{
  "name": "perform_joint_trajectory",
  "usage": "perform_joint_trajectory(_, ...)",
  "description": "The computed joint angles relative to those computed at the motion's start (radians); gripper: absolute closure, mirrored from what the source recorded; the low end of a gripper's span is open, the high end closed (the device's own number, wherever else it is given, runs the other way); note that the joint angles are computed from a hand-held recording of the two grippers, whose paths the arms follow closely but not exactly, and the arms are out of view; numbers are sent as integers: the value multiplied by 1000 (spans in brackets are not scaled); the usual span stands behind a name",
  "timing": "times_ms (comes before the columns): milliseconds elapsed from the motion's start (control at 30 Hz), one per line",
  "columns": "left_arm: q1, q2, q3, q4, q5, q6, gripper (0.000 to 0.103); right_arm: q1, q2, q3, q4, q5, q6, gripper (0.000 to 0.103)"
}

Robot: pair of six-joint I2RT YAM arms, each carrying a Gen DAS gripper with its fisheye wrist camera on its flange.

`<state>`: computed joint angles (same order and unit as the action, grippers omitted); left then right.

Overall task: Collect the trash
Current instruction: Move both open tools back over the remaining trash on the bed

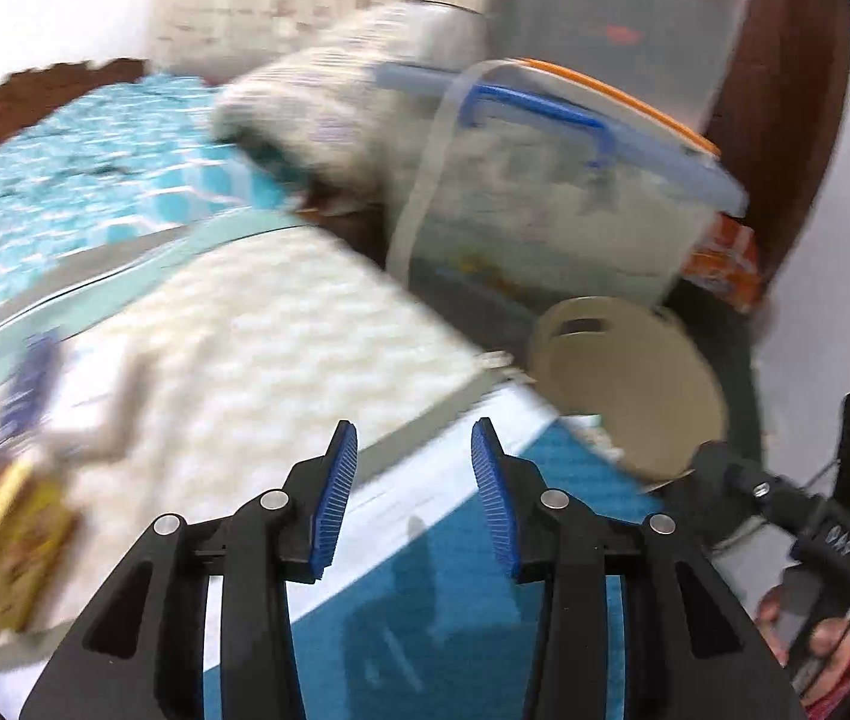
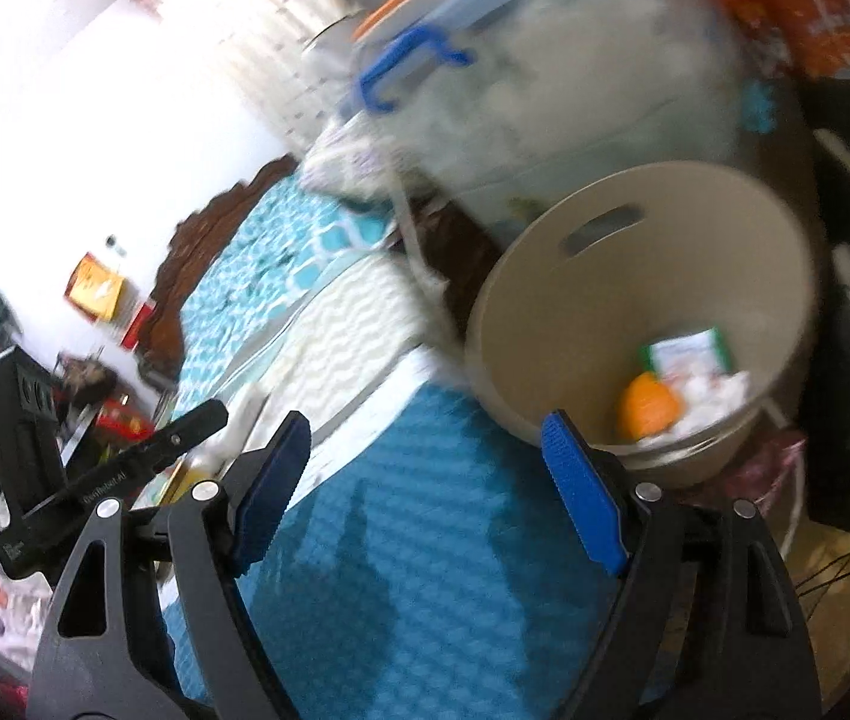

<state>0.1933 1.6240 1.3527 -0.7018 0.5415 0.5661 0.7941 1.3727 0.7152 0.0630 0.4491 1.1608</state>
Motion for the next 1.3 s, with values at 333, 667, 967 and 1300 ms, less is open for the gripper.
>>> perform_joint_trajectory(333,379,117,130,-78,25,150,65,130,351,405,-57,-74,-78,23)
perform_joint_trajectory(667,634,297,362,-168,85,226,65,217,682,917,-263,-137,-167,23)
perform_joint_trajectory(967,768,463,580,-222,113,257,61,275,933,1354,-482,-154,-208,23)
perform_joint_trajectory(1300,834,605,745,-248,89,261,59,305,1215,1857,-747,-204,-236,23)
